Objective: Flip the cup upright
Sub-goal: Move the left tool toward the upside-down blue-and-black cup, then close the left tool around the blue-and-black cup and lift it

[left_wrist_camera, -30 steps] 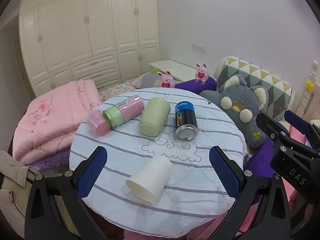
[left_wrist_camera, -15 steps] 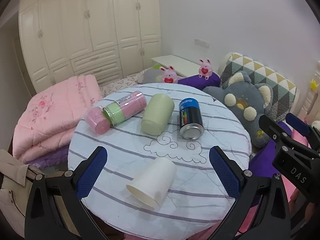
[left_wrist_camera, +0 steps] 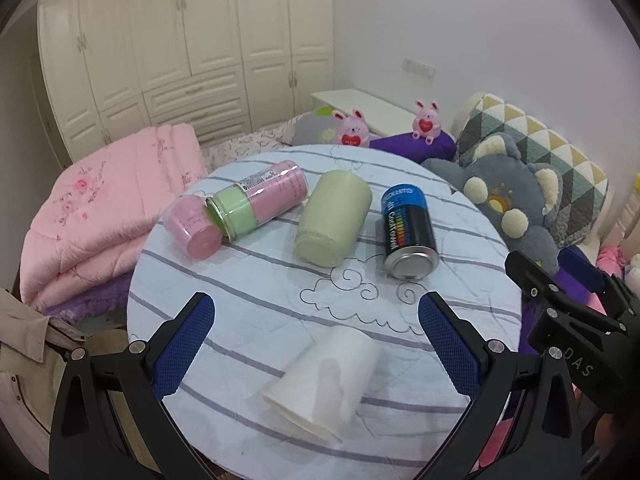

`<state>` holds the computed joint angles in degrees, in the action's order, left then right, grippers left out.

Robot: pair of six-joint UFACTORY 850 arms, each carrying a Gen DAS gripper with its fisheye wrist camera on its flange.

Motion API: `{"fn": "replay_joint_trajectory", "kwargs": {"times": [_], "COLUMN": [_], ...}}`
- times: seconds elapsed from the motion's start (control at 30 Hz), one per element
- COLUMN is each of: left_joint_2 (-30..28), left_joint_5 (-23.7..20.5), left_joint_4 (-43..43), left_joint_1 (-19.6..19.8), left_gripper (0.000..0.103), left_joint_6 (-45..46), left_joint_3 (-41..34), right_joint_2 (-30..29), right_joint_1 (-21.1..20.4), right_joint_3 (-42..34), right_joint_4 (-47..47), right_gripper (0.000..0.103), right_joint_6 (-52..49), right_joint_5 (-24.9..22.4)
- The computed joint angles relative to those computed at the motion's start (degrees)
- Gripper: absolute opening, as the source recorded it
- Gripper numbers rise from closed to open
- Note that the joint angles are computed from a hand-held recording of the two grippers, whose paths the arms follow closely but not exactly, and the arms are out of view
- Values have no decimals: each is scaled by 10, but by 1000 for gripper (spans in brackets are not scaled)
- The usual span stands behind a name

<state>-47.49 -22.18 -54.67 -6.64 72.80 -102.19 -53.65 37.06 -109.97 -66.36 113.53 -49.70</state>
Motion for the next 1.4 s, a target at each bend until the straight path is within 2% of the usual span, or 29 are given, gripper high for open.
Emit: {"fn": "replay_joint_trajectory", "kwargs": {"times": [0.13, 0.4, 0.7, 0.9, 1.03, 1.1, 1.17, 1.4], "left_joint_2": [-37, -102, -173, -217, -242, -245, -239, -210], "left_joint_5": [-13, -29, -63, -98, -125, -131, -130, -140], "left_joint_4": [79, 140, 228, 274, 290, 290, 286, 266], "left_joint_1": [-5, -9, -9, -9, -10, -10, -10, -7], "left_gripper": [103, 103, 103, 103, 103, 103, 103, 103], "left_joint_6": [-84, -157, -254, -308, -329, -328, -326, -311], "left_joint_3": [-58, -158, -268, -342, -386, -390, -380, -341], "right_joint_2": [-26, -94, -180, -240, -230, -238, -245, -196], "right_joint_1": [-14, -37, -69, -83, -85, -86, -85, -81], "right_joint_3": [-40, -147, -275, -371, -347, -361, -374, -286], "right_joint_4": [33, 96, 235, 319, 312, 319, 326, 319], "right_gripper": [84, 84, 84, 84, 84, 82, 71, 71], "right_joint_6": [-34, -106, -199, -274, -262, -276, -290, -285], "right_joint_5": [12, 25, 68, 65, 92, 88, 81, 125]}}
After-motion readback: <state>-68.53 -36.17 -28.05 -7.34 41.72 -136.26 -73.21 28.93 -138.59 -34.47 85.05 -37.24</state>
